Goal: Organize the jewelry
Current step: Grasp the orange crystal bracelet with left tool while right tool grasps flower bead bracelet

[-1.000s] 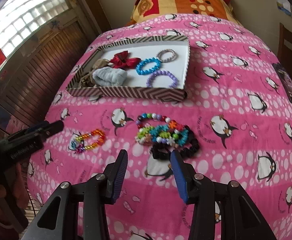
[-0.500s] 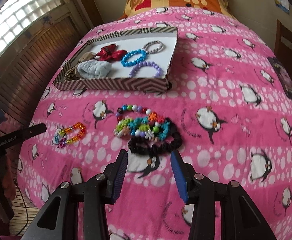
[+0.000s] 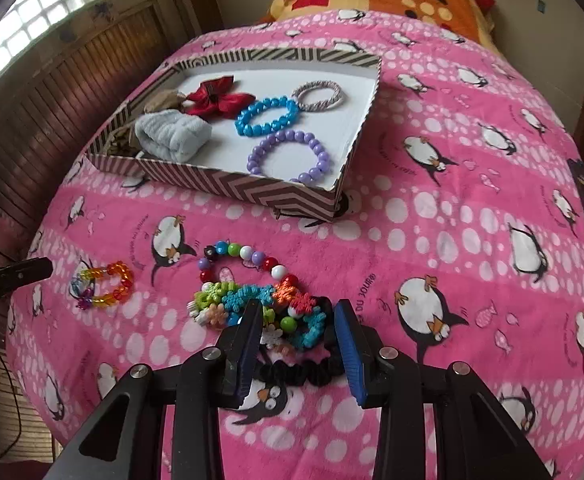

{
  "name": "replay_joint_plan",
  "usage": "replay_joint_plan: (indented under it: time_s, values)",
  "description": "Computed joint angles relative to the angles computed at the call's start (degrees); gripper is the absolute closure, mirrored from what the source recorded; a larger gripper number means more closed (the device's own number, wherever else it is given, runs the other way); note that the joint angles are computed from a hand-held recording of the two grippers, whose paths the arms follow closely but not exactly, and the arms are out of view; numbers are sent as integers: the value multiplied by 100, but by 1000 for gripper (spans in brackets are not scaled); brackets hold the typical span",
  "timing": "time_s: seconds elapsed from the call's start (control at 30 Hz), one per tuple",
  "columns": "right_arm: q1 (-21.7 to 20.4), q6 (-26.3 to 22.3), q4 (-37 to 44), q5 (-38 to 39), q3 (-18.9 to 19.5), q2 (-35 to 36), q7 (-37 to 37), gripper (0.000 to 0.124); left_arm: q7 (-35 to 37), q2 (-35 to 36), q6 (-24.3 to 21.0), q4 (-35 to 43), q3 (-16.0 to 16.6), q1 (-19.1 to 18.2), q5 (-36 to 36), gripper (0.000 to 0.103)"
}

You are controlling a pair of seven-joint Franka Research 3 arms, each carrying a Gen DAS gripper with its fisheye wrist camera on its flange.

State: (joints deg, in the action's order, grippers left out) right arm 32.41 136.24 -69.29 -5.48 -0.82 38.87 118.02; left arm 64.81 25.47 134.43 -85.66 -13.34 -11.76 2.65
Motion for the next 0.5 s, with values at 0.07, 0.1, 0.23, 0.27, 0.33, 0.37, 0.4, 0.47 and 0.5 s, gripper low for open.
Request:
replay_joint_plan:
  time_s: [0.07, 0.1, 0.23, 0.27, 0.33, 0.37, 0.4, 0.47, 0.5]
  values:
    - [-43, 45, 7, 64, 30, 27, -33, 109, 243, 38, -50, 46, -96, 47, -111, 46]
    - [-26, 111, -58, 48, -1, -16, 20, 111, 315, 66, -87, 88, -107, 40, -121, 45]
    - [-96, 432, -326, 215, 107, -210, -89, 111, 373, 289, -265, 403, 11, -186, 236, 45]
    - [-71, 451, -353, 190, 84, -249, -82, 111, 385, 373, -329, 514, 25, -226, 298, 45]
    - [-73, 576, -463, 222, 90, -358, -58, 111, 481, 591, -510, 810, 9, -271, 334, 45]
    - [-80, 696, -553, 251, 97, -438, -30, 111, 588, 716, -617, 984, -7, -297, 355, 45]
    - [-93, 800, -630, 281, 110, -513, -24, 111, 668, 825, -706, 1135, -2, -338, 401, 45]
    - [-96, 913, -671, 302, 113, -590, -3, 111, 817, 1037, -878, 1435, -3, -390, 426, 45]
    - [-105, 975, -703, 326, 125, -628, 0, 111, 887, 1132, -963, 1571, -8, -411, 419, 45]
